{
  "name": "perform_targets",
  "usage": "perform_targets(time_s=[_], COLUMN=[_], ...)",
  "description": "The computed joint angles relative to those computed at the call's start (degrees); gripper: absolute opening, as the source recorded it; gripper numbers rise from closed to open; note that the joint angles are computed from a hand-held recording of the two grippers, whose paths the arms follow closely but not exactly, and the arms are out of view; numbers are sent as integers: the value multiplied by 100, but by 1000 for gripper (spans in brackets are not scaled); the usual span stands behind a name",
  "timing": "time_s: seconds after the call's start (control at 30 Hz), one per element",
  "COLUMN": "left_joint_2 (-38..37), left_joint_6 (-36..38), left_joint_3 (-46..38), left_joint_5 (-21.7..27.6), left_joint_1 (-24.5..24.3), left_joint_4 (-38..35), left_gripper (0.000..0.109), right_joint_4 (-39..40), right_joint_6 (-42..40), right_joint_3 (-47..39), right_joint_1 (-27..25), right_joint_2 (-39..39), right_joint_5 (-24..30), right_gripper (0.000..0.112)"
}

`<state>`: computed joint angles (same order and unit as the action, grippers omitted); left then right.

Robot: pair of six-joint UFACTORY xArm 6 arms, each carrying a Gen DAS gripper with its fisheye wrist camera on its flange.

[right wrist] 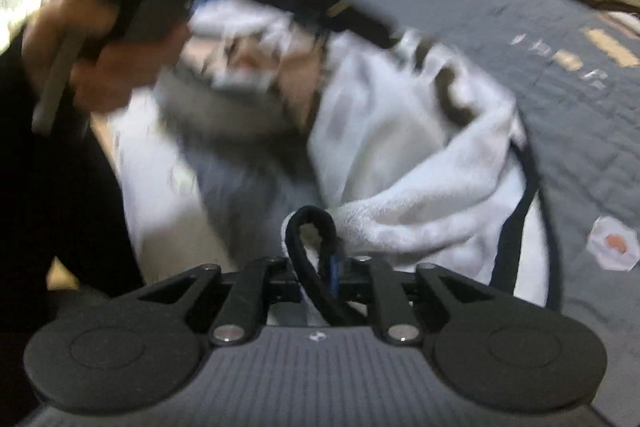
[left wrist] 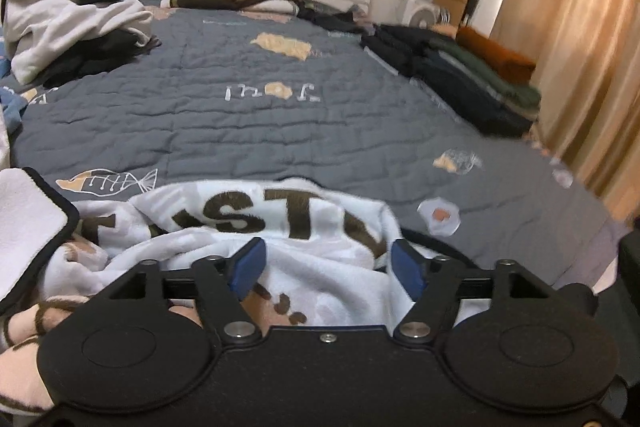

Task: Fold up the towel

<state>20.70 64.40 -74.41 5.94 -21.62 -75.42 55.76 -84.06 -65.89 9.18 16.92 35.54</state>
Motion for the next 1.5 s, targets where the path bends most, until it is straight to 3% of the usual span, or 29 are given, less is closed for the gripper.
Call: perform_targets(time_s=[0.1, 0.17, 0.3, 0.43, 0.53, 0.67, 0.73, 0.9, 0.97, 1.03, 1.07, 1.1, 1.2, 1.33, 1.5], left_joint_2=[146, 162, 69, 30, 25, -4, -24, -41, -49, -53, -55, -57, -97, -218, -99], left_joint_6=[-685, -835, -581, -535, -627, -585, -557, -520, -517, -533, -546, -562, -313, 184, -203], left_joint_3=[-1, 13, 35, 69, 79, 100, 117, 109, 116, 140, 151, 160, 143, 77, -43], left_joint_5=[-54, -85, -33, -20, -22, -8, -10, -7, -1, -2, 7, 19, 265, 1238, 2027], left_joint_1=[-15, -13, -17, -33, -46, -41, -43, -75, -90, -101, -103, -105, -65, 168, 364], left_joint_4=[752, 908, 592, 557, 645, 602, 581, 556, 566, 611, 639, 667, 397, -496, -668], left_gripper=[70, 70, 70, 70, 70, 70, 70, 70, 70, 70, 70, 70, 70, 70, 69], right_joint_4=[-375, -254, 525, 1612, 2022, 939, 391, 179, 297, 552, 563, 651, 1203, 1910, 2188], right_joint_6=[371, 534, 301, -31, 119, 1468, 1826, 1695, 1562, 1309, 1290, 1216, 641, -81, -750], right_joint_3=[-38, -159, -263, -359, -405, -681, -692, -648, -723, -705, -712, -706, -628, -490, -312], right_joint_1=[-14, -194, -684, -1232, -1247, -1030, -928, -686, -658, -634, -619, -598, -628, -762, -765], right_joint_2=[-19, -96, -334, -453, -327, 203, 360, 518, 593, 587, 588, 573, 436, 186, -65], right_joint_5=[-6, 353, 1110, 1631, 772, -308, -567, -869, -767, -667, -610, -576, -300, 344, 835], right_gripper=[14, 18, 39, 51, 54, 54, 54, 54, 46, 28, 12, 5, 4, 4, 4])
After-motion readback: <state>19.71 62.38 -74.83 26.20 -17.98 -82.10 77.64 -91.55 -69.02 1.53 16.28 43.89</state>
